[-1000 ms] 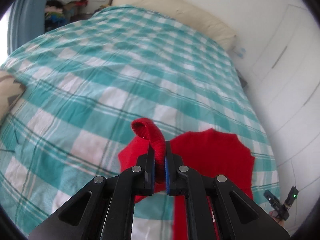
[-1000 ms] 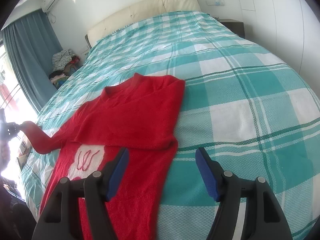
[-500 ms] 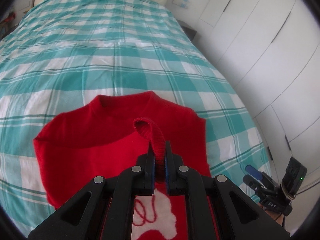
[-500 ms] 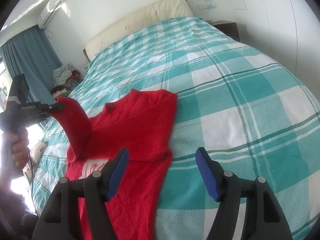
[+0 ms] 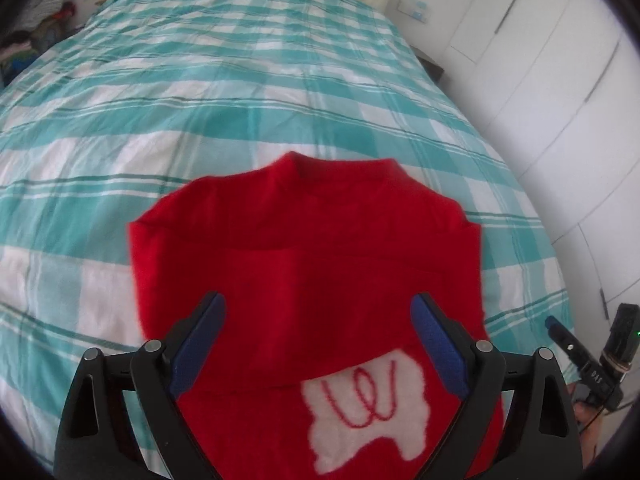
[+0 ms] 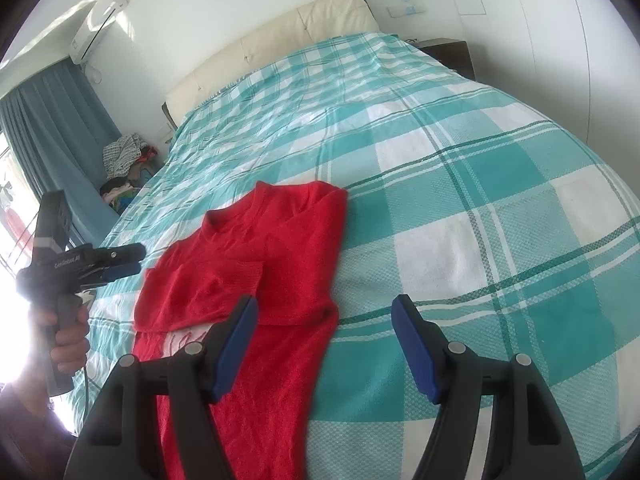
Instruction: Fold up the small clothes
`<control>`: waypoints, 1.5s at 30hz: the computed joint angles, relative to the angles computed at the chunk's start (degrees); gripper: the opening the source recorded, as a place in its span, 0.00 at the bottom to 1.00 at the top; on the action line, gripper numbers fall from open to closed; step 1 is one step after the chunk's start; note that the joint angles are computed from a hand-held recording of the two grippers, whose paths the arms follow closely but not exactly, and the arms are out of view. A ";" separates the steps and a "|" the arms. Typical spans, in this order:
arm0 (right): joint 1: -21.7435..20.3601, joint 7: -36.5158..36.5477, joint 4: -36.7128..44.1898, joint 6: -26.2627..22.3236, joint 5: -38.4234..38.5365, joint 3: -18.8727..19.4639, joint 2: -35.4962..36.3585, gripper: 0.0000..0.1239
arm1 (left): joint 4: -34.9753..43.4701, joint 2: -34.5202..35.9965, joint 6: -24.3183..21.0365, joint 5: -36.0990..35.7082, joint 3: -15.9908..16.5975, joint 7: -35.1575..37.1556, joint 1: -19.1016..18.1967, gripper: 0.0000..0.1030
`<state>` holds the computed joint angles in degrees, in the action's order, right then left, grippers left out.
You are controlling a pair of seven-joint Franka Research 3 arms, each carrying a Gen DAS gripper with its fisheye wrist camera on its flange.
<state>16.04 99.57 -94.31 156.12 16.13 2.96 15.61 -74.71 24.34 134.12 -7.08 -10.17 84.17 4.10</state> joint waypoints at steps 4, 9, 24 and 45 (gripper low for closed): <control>1.58 5.04 0.66 -2.17 -5.11 -2.29 0.82 0.57 | -15.50 -6.87 9.04 9.84 7.52 -11.35 0.86 0.95; 7.51 19.10 1.90 -4.81 -25.16 -9.32 3.39 0.58 | -25.39 -7.35 18.29 16.19 9.70 -20.26 4.94 0.95; 6.06 25.57 0.16 -3.61 -36.23 -8.37 6.24 0.75 | -25.96 -5.70 19.01 22.69 9.24 -20.08 5.33 1.00; 7.12 24.04 -0.22 -2.20 -34.50 -9.28 6.57 0.81 | -25.95 -5.72 18.96 22.81 8.98 -20.17 5.54 1.00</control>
